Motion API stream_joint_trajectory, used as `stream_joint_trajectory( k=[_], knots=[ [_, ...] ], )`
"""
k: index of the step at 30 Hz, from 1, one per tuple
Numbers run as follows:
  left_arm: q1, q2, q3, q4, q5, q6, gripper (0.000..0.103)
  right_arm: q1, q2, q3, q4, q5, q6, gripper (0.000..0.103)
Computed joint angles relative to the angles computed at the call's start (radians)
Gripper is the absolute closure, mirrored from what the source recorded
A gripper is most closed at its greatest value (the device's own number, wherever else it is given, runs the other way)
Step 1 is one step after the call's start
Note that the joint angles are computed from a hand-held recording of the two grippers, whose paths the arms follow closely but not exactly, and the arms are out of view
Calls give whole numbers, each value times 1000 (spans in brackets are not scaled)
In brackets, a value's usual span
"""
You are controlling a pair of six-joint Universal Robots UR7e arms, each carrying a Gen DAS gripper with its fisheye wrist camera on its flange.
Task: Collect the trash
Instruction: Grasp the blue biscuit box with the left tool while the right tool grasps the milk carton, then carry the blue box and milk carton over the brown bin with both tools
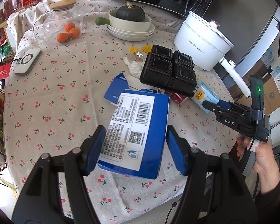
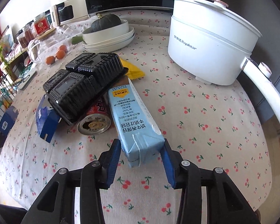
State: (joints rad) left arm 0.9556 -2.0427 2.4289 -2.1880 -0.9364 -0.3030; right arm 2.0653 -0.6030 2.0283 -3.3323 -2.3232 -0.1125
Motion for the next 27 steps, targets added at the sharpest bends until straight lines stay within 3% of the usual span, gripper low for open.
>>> stream_joint_trajectory(
  k=[6, 12, 19, 23, 27],
  knots=[
    [-65, -32, 27, 34, -2, -50, 36, 64, -116, 133, -17, -11, 20, 63],
    [-132, -74, 65, 72, -24, -121, 36, 106, -212, 264, -20, -27, 111, 64],
    [-213, -104, 110, 112, -43, -188, 36, 140, -252, 387, -91, -43, 185, 64],
    [-253, -100, 127, 118, -40, -196, 36, 162, -286, 408, -13, -81, 283, 65],
    [-280, -88, 140, 118, -48, -192, 36, 193, -299, 416, -35, -105, 275, 66]
  ],
)
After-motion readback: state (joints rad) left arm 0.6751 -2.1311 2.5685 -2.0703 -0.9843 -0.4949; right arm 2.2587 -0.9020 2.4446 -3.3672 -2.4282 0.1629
